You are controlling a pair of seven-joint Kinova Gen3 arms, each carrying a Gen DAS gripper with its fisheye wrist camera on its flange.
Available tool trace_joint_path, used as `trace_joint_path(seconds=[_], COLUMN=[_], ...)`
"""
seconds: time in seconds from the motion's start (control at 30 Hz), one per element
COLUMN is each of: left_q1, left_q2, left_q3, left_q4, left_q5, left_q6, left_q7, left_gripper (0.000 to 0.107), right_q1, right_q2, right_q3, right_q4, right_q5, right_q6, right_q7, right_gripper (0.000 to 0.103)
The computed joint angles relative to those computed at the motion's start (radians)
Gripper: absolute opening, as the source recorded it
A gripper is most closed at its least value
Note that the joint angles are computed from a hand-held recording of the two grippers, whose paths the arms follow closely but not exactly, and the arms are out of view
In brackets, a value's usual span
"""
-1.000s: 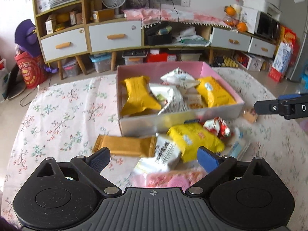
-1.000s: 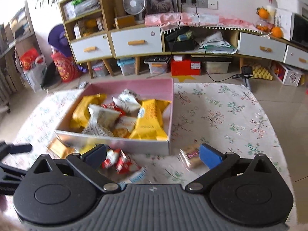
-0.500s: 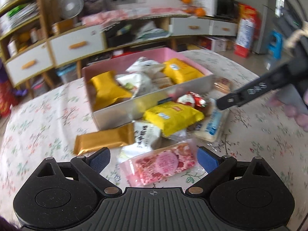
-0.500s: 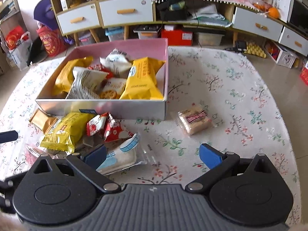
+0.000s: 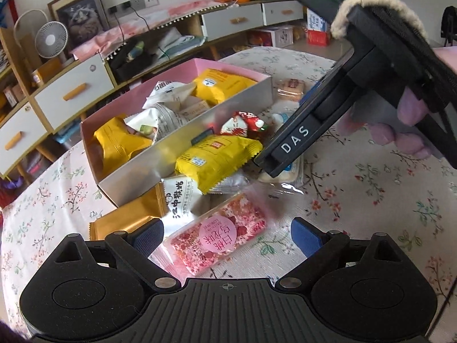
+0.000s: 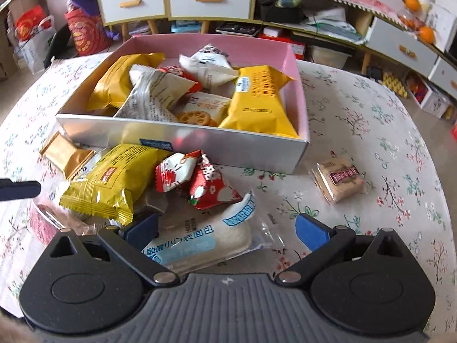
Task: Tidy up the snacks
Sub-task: 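Withdraw both open tools from the box back over the snack pile, then grasp the pink wafer pack with the left tool while the right tool grasps the white-blue bread bag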
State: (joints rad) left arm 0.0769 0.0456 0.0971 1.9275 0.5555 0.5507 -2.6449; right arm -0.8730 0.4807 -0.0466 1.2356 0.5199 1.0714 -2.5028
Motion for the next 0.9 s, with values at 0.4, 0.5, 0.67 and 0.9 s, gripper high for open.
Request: trace_joint_path(seconds=[0.4,0.5,0.67,0.9], left_q1=[-0.029,-0.043,-0.055,-0.047], left_q2=[-0.047,-0.056,-0.070,-0.102], left_q3=[-0.048,-0.065,-0.077,-0.082], left_q4=[-0.011,-0.017,-0.018,0.012], left_q5=[0.061,0.083,0.054,-0.038], left_q6=[0.177,0.245,0.301,0.279], left_q7=[-0.059,-0.066,-0.024,0.026], left_gripper=[0.096,0.096,0.096,0.097], right_q1=[0.034,0.042,0.078,0.080], right_q2=[-0.071,-0.094,-0.141,-0.183], right_q3=[-0.032,-0.035,-0.048,-0.069], right_q4=[0.110,0.143,0.217,0.290], right_q5=[0.003,0.017,0.024,0.099], right_q6=[-0.009,-0.007,-0.041,-0.040], right_q7=[0.152,0.160,0.168,0.188], right_gripper=[0.103,0.103,0.103,0.103])
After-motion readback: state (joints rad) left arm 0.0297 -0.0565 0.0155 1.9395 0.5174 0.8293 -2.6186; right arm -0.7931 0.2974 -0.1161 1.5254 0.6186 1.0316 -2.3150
